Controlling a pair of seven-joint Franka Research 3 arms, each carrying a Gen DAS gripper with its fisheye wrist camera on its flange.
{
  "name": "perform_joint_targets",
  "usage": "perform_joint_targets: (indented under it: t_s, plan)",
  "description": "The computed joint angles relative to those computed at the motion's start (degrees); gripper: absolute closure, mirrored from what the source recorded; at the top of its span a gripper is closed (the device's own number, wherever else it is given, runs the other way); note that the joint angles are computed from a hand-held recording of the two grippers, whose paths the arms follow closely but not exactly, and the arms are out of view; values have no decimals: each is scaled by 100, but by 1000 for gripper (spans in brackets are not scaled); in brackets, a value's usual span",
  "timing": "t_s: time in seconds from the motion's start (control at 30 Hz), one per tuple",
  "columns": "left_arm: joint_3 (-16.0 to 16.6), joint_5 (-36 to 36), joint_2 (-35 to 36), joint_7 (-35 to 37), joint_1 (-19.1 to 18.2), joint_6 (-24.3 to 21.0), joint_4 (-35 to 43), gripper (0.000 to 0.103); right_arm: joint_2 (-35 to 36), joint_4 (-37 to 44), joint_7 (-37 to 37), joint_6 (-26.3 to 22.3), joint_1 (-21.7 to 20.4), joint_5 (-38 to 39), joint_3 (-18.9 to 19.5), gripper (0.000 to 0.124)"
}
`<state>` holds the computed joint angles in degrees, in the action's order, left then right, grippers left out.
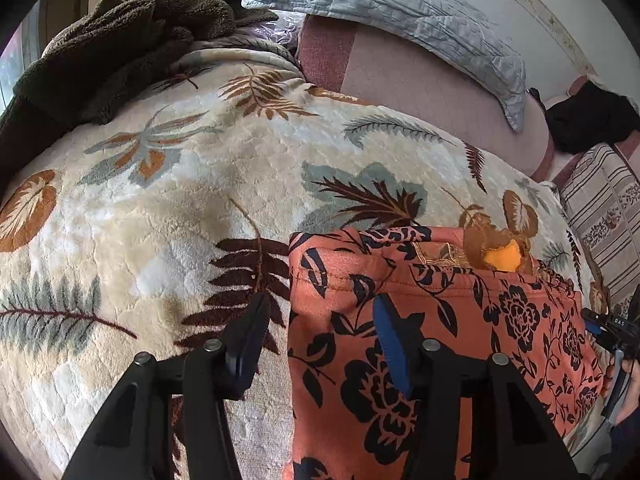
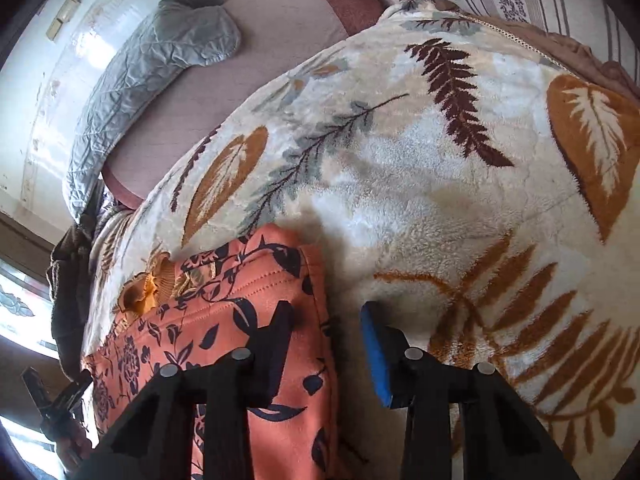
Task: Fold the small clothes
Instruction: 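Grasp the blouse hem with both tools and lift it toward the collar, then lay the hem over the collar with both tools and release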
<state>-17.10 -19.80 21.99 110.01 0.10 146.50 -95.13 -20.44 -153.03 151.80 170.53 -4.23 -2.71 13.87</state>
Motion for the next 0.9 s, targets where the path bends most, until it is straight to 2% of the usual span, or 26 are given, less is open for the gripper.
perform_joint_targets:
  t_s: [0.1,0.13,0.17,0.2,0.23,0.27,0.3,0.37,0.43,0.5,0.6,0.67,0.73,0.8,0.83,0.9]
  plan:
    - [62,241,194,-76,-104,-139,277,48,136,64,-541,76,483,387,-473,84]
    - [91,341,247,-139,-146,-136,337,48,194,108,-647,64,526,459,-511,80]
    - [102,422,296,-171,-169,-137,388,52,262,140,-723,95,546,514,-525,69]
    - [122,534,344,-212,-199,-194,456,67,348,169,-913,165,698,674,-655,68]
    - [177,715,406,-297,-259,-348,577,97,388,219,-946,109,650,671,-610,69]
    - [199,791,402,-385,-278,-347,585,97,371,243,-807,57,454,513,-423,85]
    - [164,755,334,-390,-238,-205,485,97,340,279,-719,-31,330,370,-299,117]
    - [122,754,97,-351,-196,191,180,97,160,440,-305,-513,-87,-265,127,118]
    - [-38,489,-122,-126,-43,458,-30,97,-53,576,8,-805,-262,-841,356,118]
    - [-196,143,-256,198,92,626,-100,97,-257,679,217,-920,-327,-1231,421,118]
    - [-113,198,-156,220,-49,840,89,97,-344,949,540,-1110,-593,-1890,606,118]
    - [100,580,141,-192,-269,814,418,97,-98,1136,652,-1094,-606,-2087,491,118]
    - [202,839,567,-578,-374,531,881,97,307,1292,885,-947,-654,-2308,382,118]
    - [442,1386,1033,-1038,-619,-150,1472,94,854,1451,539,-878,-296,-1876,-35,117]
    - [531,1616,1165,-1222,-704,-275,1596,91,1069,1509,416,-922,-139,-1653,-184,114]
    - [487,1763,1114,-1332,-648,-179,1438,80,1273,1488,319,-923,106,-1382,-379,114]
